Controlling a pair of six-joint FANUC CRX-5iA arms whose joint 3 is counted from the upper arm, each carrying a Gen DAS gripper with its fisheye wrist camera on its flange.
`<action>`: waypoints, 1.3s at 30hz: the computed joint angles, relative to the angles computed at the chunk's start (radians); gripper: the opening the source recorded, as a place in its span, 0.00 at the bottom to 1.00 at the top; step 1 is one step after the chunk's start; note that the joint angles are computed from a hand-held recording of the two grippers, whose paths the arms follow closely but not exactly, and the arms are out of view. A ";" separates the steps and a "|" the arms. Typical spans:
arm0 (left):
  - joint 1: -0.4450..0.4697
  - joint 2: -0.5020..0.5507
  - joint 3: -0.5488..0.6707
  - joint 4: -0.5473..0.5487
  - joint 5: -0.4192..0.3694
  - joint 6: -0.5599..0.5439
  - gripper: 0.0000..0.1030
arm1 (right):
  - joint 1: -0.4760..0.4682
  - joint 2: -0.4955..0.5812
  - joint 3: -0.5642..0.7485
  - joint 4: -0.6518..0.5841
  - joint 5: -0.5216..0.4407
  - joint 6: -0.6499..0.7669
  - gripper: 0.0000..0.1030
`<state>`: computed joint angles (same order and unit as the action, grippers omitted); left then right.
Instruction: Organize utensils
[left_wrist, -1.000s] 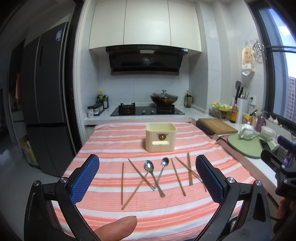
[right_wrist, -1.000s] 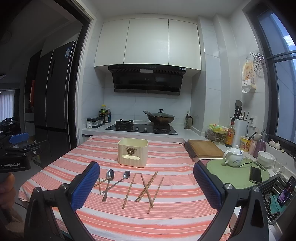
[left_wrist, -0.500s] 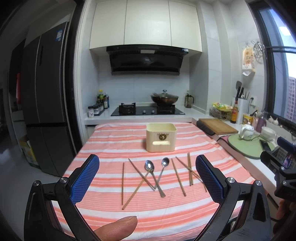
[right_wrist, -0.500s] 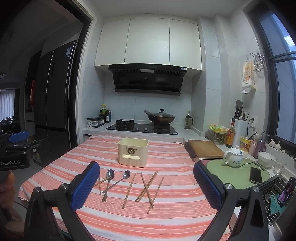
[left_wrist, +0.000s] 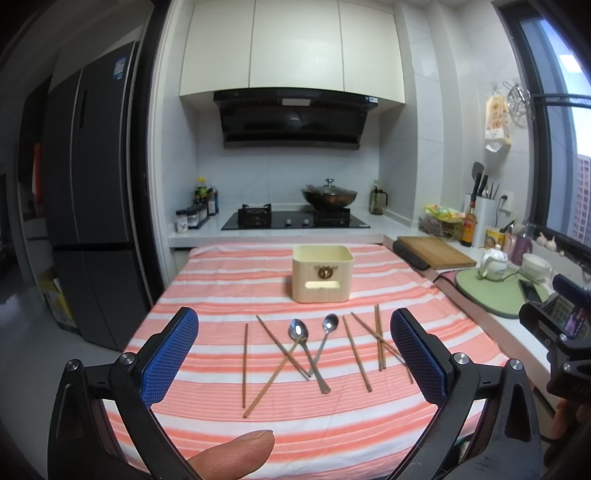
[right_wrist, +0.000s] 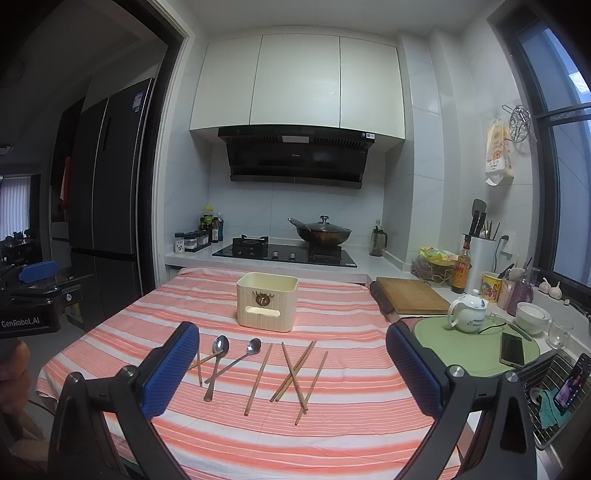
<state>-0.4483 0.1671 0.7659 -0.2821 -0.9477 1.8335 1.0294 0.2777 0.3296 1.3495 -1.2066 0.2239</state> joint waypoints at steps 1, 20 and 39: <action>0.001 0.000 0.000 0.002 0.000 0.000 1.00 | 0.000 0.001 0.001 0.000 -0.001 0.001 1.00; 0.002 0.003 0.007 0.006 -0.007 -0.003 1.00 | 0.000 0.004 0.004 -0.007 -0.002 0.001 1.00; 0.004 0.012 0.020 0.017 -0.023 -0.010 1.00 | -0.005 -0.006 -0.015 -0.015 -0.004 -0.013 1.00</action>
